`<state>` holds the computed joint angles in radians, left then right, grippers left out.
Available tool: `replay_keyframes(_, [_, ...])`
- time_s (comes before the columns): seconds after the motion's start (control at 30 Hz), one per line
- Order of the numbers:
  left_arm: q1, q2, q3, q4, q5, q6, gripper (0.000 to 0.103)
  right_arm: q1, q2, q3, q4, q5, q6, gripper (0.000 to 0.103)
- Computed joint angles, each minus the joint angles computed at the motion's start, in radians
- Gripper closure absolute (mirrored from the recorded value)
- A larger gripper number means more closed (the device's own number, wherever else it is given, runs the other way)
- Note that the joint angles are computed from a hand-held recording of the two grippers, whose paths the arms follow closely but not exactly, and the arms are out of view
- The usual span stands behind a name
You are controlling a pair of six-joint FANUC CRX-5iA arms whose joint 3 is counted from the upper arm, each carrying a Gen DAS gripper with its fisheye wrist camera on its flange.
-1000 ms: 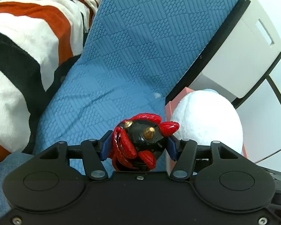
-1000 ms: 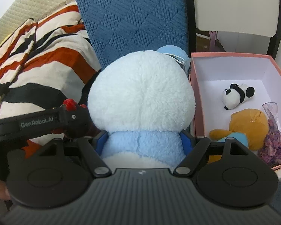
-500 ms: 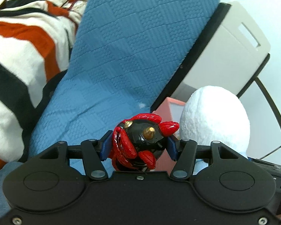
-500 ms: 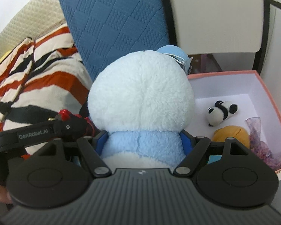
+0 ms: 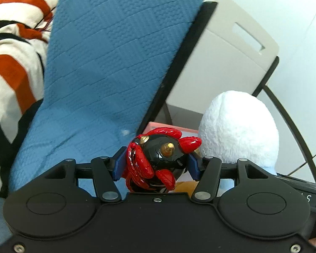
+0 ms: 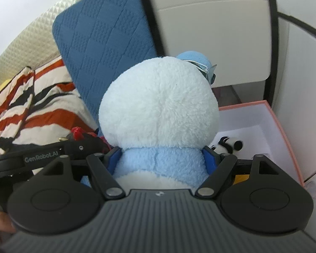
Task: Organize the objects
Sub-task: 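Lift and carry the snowman with right tool while left tool carries the red-black plush, then open right tool releasing the snowman into the box while left tool drops the red-black plush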
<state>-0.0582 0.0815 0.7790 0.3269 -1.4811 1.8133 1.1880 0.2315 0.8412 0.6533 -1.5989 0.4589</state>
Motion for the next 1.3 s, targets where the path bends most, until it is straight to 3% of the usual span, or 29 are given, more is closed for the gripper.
replay_keyframes(0.47, [-0.212,0.182,0.209,-0.096,-0.042,0.087,0.048,-0.077,-0.228,-0.334,0.009,0.044,-0.085,0.025])
replay_keyframes(0.77, [-0.293,0.240,0.163,-0.128,-0.047,0.123,0.048,-0.188,-0.310,-0.489,-0.080,0.094,-0.062,0.024])
replay_keyframes(1.17, [-0.321,0.282,0.096,-0.157,-0.077,0.156,0.048,-0.293,-0.340,-0.679,-0.187,0.165,-0.025,0.024])
replay_keyframes(1.3, [-0.322,0.298,0.108,-0.155,-0.089,0.153,0.048,-0.296,-0.343,-0.711,-0.168,0.210,-0.007,0.024])
